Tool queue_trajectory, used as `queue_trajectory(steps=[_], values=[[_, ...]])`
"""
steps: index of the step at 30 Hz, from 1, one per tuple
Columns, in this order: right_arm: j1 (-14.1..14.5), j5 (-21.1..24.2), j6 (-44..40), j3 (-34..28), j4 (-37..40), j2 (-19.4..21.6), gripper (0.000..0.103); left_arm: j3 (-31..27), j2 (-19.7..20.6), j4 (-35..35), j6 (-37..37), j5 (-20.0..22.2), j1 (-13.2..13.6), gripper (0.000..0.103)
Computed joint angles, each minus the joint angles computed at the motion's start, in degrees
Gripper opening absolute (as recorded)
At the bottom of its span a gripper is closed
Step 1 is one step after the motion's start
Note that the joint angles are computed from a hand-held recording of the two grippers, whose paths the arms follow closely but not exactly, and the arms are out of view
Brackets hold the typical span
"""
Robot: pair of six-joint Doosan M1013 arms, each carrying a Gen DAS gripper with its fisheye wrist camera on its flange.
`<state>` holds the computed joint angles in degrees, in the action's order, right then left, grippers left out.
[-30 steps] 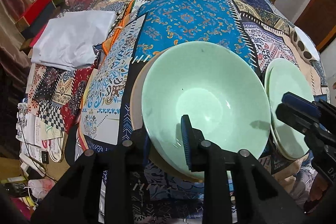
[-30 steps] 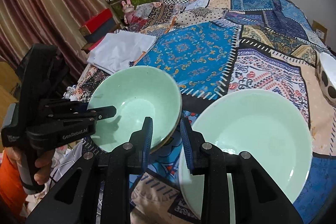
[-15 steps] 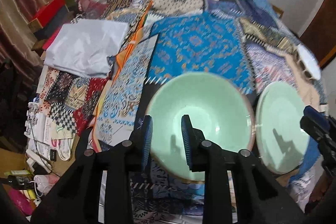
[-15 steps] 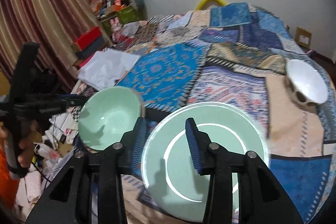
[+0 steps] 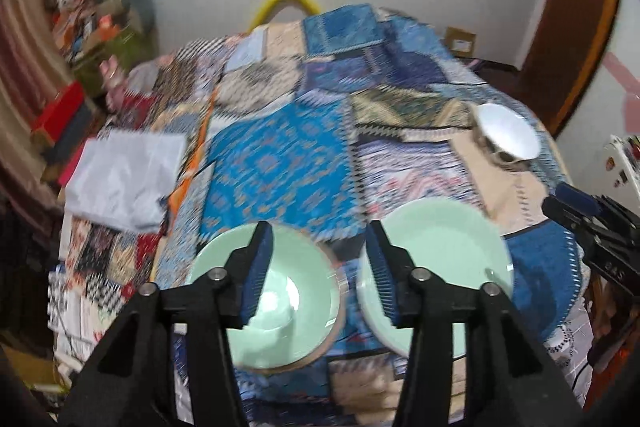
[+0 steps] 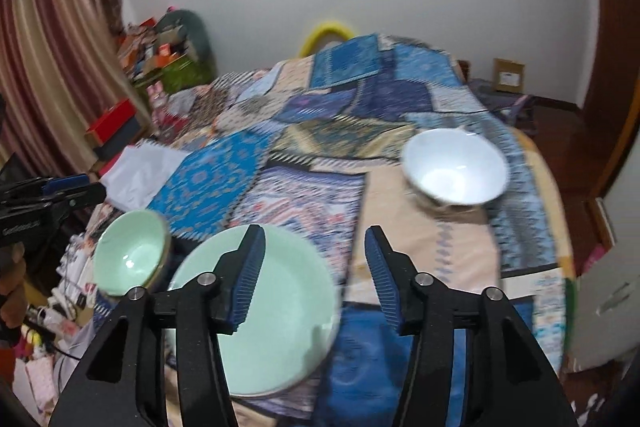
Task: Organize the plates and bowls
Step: 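Move the right gripper to the white bowl and grasp its rim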
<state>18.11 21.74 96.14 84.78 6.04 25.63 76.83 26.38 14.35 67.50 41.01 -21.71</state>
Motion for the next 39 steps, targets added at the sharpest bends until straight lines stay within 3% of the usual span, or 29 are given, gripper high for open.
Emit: queue_trajectory(steps=[5,8,12,16,20,28,39], values=[[-1.55,-0.91,6.16,0.99,-5.62,-0.87,0.053,-2.94,1.46,-3.39,4.80,-0.82,-1.85,0.055],[-2.72,-1.14,8.31,1.28,-7.01,-0.96,0.053,-4.74,2.60,-5.77,7.88,-0.69,-2.66,0.065],[-3.79,-1.22,11.26,1.41,-9.48,-0.79,0.053,-7.39,4.53,-6.84,9.82,-1.01,-3.74,0.066],[-4.95,-1.04,12.28,1.03,-9.50,-0.12,0.053,-11.22,7.04,-10.18,12.93,0.50,-4.27,0.067],[-5.88,-0.59,12.23,0.31,-9.26,0.87,0.053,-14.91,9.74,-11.48,14.36,0.83,-4.86,0.076],[-7.64,-0.54,11.42,-2.48,-7.79,4.27,0.053,-23.42,16.36,-13.52,16.86,5.84,-5.41,0.076],[-9.47,4.38,7.77,-8.71,-2.53,9.98,0.032,-34.18,24.37,-14.47,18.14,12.75,-5.75,0.076]])
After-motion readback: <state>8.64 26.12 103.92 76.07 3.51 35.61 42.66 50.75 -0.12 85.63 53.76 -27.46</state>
